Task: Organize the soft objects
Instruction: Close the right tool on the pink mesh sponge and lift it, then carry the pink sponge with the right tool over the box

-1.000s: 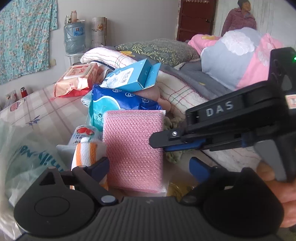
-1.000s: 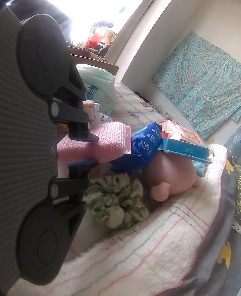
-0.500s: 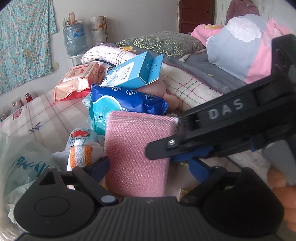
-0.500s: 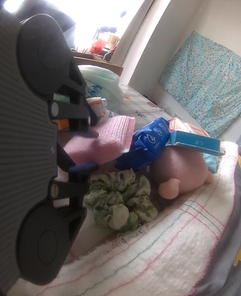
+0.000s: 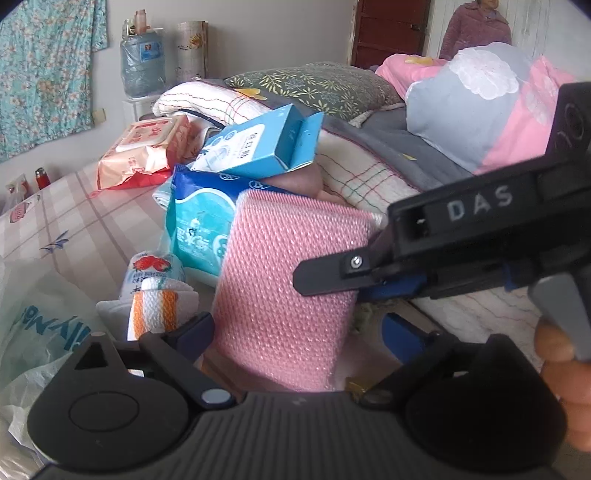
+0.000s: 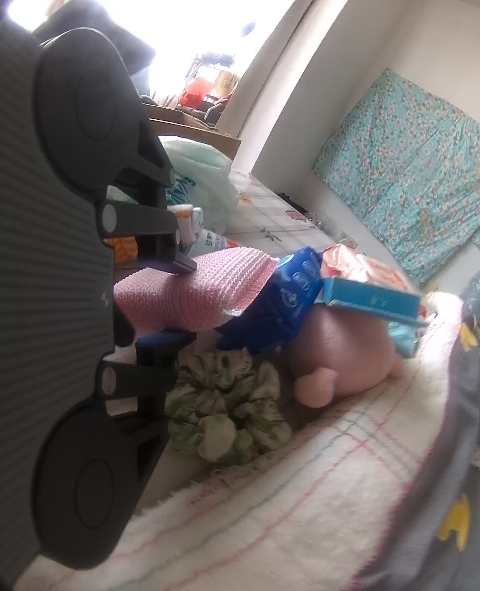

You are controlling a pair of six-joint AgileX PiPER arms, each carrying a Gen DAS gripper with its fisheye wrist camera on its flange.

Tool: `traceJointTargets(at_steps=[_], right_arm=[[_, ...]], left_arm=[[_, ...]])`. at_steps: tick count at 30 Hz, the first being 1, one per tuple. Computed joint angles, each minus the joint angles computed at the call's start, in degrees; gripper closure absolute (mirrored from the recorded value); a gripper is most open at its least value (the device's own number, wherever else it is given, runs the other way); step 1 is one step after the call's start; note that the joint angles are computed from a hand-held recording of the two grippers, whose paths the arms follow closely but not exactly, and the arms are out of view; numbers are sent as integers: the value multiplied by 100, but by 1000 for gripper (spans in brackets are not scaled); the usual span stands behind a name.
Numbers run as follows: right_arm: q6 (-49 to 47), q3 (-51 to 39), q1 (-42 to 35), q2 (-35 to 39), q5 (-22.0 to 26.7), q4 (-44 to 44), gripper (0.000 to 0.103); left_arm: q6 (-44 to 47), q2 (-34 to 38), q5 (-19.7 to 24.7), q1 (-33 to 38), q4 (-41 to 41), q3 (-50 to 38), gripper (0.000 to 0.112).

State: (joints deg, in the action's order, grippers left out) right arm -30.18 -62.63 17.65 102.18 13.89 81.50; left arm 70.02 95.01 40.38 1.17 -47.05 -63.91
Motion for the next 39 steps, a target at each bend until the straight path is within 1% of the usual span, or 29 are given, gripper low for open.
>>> traceJointTargets(at_steps=[3,6,11,15,17,20,22,28,32,36,39], right_arm=[[354,50,-60,-201,146,-386,74],[925,142,-65,-496,199,-1002,74],[2120,328,7,-1138,238,-2236,74],[2916,456,168,-1584,157,-3048,74],[3203,474,288,-1753,132,-3316,74],[4192,290,527,-1879,172,-4309,74],[4597,141,684,-1919,228,-4730,74],[4952,-611,1067,-1761,626,-5195,74],[4939,-1434,1363,-1383,968,-5290,74],[4698,-2570,1609,-711,1484,-5108,74],[4512,-3714,1767,12,2075,-4836,74]], left_arm=[[31,-104,190,115,-89,29,15],[162,-235,552,340,-328,38,18],[247,-447,1142,664,-538,-49,18],[440,-715,1414,935,-724,-9,18],[581,-852,1526,1084,-816,0,17],[801,-1047,1780,1445,-1061,43,17],[877,-1148,1956,1703,-1184,51,17],[1003,-1364,2443,2589,-1438,-90,16],[1073,-1343,2769,3305,-1688,-300,15],[950,-1277,2794,3915,-1804,-540,15],[865,-1259,2598,4291,-1773,-682,15]])
